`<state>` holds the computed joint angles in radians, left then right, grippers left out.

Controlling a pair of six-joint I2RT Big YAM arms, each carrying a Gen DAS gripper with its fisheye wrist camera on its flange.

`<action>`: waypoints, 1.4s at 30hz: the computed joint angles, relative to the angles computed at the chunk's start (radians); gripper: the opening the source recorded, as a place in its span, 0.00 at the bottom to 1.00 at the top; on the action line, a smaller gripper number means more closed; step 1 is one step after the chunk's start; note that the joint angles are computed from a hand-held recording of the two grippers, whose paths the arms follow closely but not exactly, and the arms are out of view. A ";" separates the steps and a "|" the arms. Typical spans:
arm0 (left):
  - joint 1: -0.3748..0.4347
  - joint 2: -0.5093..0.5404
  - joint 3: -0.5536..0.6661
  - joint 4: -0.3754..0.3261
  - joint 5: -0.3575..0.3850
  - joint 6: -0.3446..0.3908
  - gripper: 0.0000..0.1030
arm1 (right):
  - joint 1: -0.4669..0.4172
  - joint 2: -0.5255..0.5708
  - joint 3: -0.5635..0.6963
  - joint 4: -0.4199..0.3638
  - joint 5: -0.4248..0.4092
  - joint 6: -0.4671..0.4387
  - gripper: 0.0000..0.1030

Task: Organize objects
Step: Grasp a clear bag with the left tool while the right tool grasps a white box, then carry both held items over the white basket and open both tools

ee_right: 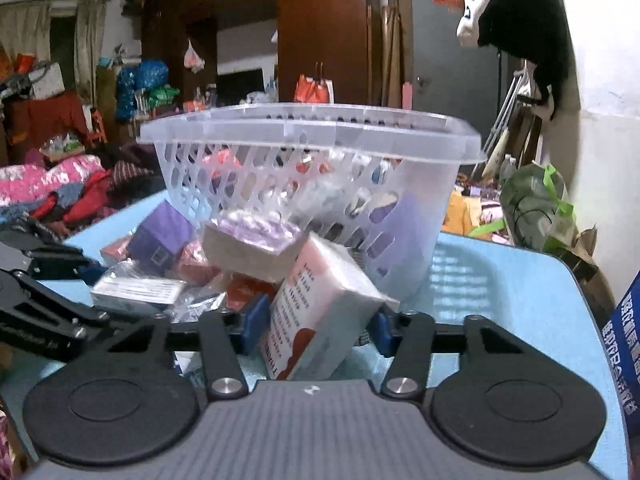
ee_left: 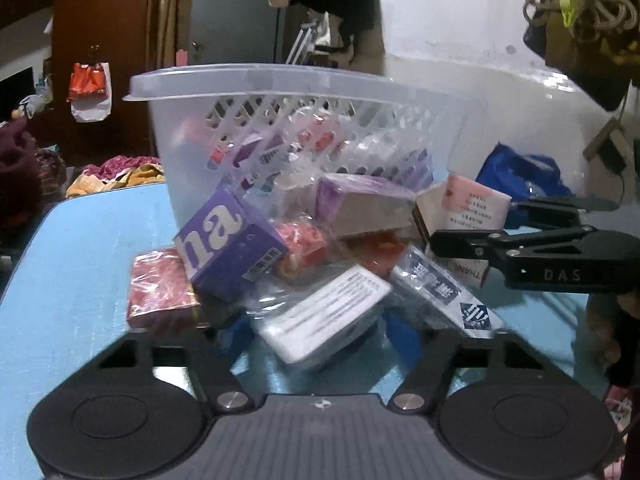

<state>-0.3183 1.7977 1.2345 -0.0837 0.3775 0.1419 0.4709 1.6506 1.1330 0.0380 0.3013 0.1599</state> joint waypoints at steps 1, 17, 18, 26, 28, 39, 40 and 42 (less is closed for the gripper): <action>0.008 0.001 -0.002 0.006 0.026 -0.011 0.60 | 0.000 -0.001 -0.001 0.010 0.001 0.004 0.49; 0.022 0.007 -0.004 0.033 0.097 -0.051 0.52 | -0.006 -0.032 -0.074 0.162 0.050 0.036 0.30; 0.022 0.006 -0.005 0.036 0.098 -0.051 0.52 | -0.005 -0.031 -0.075 0.168 0.051 0.029 0.30; 0.038 -0.017 -0.092 0.241 0.118 -0.116 0.37 | 0.006 -0.040 -0.126 0.309 0.063 -0.003 0.29; 0.040 -0.024 -0.118 0.300 0.115 -0.134 0.36 | 0.002 -0.040 -0.133 0.330 0.058 0.003 0.29; 0.054 -0.034 -0.196 0.521 0.145 -0.171 0.34 | 0.021 -0.032 -0.155 0.433 0.092 -0.050 0.29; 0.054 -0.035 -0.202 0.533 0.145 -0.169 0.34 | 0.021 -0.031 -0.156 0.438 0.093 -0.052 0.29; 0.055 -0.037 -0.213 0.562 0.147 -0.172 0.34 | 0.022 -0.030 -0.158 0.450 0.097 -0.058 0.29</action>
<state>-0.2635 1.7609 1.0213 0.4785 0.5249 -0.0296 0.4934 1.6206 0.9749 0.4883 0.3984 0.1016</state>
